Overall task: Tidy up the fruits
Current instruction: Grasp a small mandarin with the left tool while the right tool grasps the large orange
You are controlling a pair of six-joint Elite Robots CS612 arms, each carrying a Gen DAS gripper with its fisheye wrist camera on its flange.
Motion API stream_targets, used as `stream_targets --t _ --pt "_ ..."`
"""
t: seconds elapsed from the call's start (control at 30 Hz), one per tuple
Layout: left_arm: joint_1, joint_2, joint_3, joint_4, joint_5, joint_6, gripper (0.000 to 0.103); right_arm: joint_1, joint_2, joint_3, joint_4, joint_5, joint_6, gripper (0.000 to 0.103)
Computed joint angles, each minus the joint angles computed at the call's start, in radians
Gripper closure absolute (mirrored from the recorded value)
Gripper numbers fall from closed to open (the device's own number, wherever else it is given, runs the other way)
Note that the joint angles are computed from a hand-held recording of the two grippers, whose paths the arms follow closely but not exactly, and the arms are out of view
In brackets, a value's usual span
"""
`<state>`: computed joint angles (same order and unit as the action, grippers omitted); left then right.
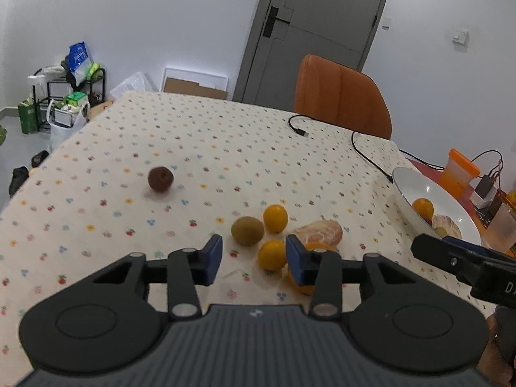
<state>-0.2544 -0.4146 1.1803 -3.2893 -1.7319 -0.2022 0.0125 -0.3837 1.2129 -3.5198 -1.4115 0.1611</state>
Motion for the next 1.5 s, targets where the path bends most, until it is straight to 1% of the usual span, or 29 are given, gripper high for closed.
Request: stream_targets --t 0.13,0.4,0.47,0.5,0.53,0.57,0.67,0.8,0.9,1.17,1.23,1.47,1.5 --pt "0.003 0.007 -0.010 0.015 -0.022 -0.006 0.069 0.001 0.004 -0.010 0.019 -0.005 0.001 0.010" --pt "-0.002 0.019 -0.029 0.042 -0.043 -0.004 0.069 0.001 0.006 -0.012 0.040 0.004 -0.006 0.010" --pt "-0.003 0.023 -0.033 0.035 -0.041 -0.005 0.072 0.002 0.006 -0.012 0.042 0.011 -0.015 0.010" --pt "-0.003 0.025 -0.036 0.036 -0.043 -0.009 0.075 0.003 0.006 -0.012 0.043 0.013 -0.019 0.010" --pt "-0.003 0.027 -0.038 0.034 -0.046 -0.013 0.080 0.004 0.006 -0.013 0.044 0.015 -0.022 0.010" --pt "-0.002 0.028 -0.040 0.036 -0.052 -0.017 0.081 0.004 0.006 -0.013 0.045 0.017 -0.025 0.010" --pt "-0.002 0.022 -0.033 0.036 -0.037 -0.015 0.081 0.006 0.005 -0.017 0.055 0.022 -0.034 0.011" --pt "0.003 0.011 -0.011 0.010 -0.026 -0.033 0.081 0.009 0.010 -0.032 0.081 0.037 -0.044 0.015" --pt "0.008 0.006 0.001 0.007 -0.012 -0.044 0.081 0.014 0.015 -0.047 0.108 0.052 -0.060 0.017" --pt "0.023 -0.002 0.023 -0.013 0.005 -0.069 0.081 0.027 0.024 -0.078 0.165 0.092 -0.094 0.020" --pt "0.026 -0.003 0.027 -0.017 0.009 -0.074 0.081 0.031 0.027 -0.088 0.185 0.095 -0.102 0.023" --pt "0.033 -0.008 0.036 -0.022 0.018 -0.080 0.081 0.041 0.042 -0.120 0.232 0.113 -0.116 0.028" --pt "0.033 -0.009 0.037 -0.023 0.017 -0.079 0.081 0.041 0.044 -0.125 0.239 0.120 -0.114 0.033"
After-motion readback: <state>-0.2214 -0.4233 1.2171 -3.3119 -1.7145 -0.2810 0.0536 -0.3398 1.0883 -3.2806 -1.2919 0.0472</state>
